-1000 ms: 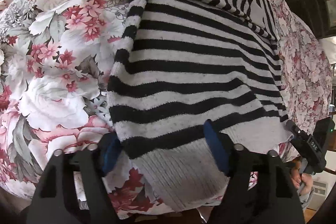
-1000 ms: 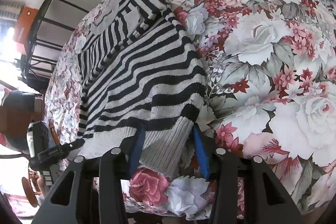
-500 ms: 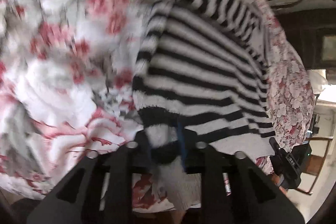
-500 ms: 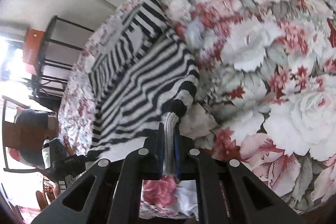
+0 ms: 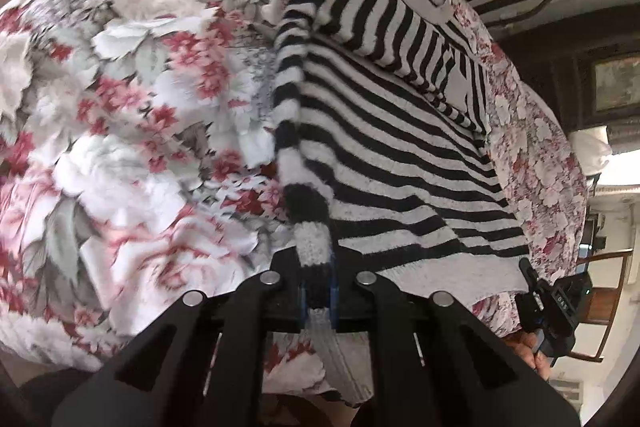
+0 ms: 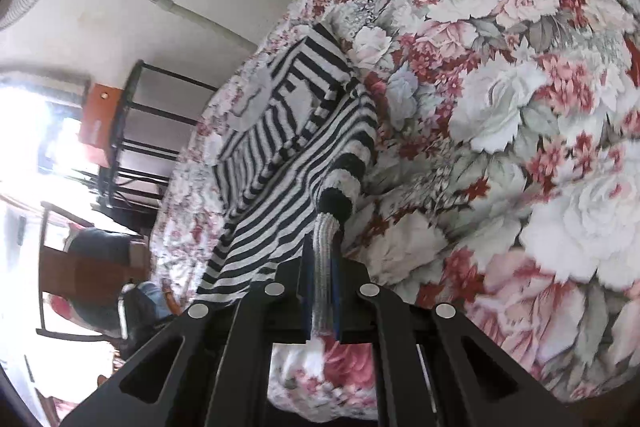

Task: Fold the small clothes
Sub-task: 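Lift the hem with both grippers and fold it toward the collar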

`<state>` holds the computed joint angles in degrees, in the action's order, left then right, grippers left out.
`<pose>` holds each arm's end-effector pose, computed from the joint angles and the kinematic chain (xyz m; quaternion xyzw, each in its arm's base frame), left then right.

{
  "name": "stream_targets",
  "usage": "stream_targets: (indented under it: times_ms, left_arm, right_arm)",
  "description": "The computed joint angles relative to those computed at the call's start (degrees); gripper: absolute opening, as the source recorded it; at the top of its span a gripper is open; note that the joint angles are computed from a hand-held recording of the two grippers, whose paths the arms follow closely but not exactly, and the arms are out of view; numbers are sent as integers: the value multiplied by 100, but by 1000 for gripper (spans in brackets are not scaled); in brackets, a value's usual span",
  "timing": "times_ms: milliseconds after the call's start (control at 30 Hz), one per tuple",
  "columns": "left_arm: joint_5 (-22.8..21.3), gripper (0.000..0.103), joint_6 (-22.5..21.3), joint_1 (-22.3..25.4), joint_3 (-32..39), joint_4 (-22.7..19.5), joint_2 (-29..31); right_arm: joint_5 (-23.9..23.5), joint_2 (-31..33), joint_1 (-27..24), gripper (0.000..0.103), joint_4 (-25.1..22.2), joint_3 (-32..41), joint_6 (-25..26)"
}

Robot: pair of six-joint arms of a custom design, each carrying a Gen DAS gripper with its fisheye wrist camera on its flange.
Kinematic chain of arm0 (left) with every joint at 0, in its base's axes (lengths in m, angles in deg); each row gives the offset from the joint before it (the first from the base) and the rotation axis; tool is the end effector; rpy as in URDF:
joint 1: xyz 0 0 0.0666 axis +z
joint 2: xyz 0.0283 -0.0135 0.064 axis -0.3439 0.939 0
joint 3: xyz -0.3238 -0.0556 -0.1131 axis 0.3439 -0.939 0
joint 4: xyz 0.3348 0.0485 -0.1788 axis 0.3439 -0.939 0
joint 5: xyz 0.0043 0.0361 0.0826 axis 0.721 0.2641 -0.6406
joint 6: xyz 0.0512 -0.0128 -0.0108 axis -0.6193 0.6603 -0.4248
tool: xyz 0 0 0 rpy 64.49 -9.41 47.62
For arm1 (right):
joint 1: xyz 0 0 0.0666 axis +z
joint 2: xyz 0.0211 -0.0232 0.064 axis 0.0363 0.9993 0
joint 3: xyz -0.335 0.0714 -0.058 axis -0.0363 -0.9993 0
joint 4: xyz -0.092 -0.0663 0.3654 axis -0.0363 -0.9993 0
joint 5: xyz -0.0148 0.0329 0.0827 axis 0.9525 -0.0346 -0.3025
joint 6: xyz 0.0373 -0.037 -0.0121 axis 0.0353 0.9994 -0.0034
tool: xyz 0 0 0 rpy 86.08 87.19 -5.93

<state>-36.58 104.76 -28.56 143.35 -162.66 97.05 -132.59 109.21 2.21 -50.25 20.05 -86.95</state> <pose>0.3449 -0.0638 0.4827 -0.3033 0.9156 -0.2456 0.0965 0.4810 0.0248 0.4709 0.0648 0.9130 0.3816 0.1290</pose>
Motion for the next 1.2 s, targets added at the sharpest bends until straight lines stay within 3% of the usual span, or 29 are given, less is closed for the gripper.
stream_targets:
  times_ms: [267,367,567,667,900,1200]
  left_arm:
    - [358,6,445,205,-490,16,-531]
    - [298,7,389,194,-422,-141,-406]
    - [327,8,275,322,-133,-221,-46]
    - [283,8,238,485,143,-45,133]
    - [70,8,248,710,799,134,803]
    - [-174,8,195,913,1578,172,1732]
  right_arm:
    - [-359,-466,-103,7,-141,-512,-18]
    - [-319,-422,-75,7,-220,-477,-4]
    - [-581,-252,-30,7,12,-345,-521]
    - [-710,1,49,7,291,-44,-948]
    - [-381,904,338,7,865,883,-1791]
    - [447,2212,803,7,640,2553,-1855]
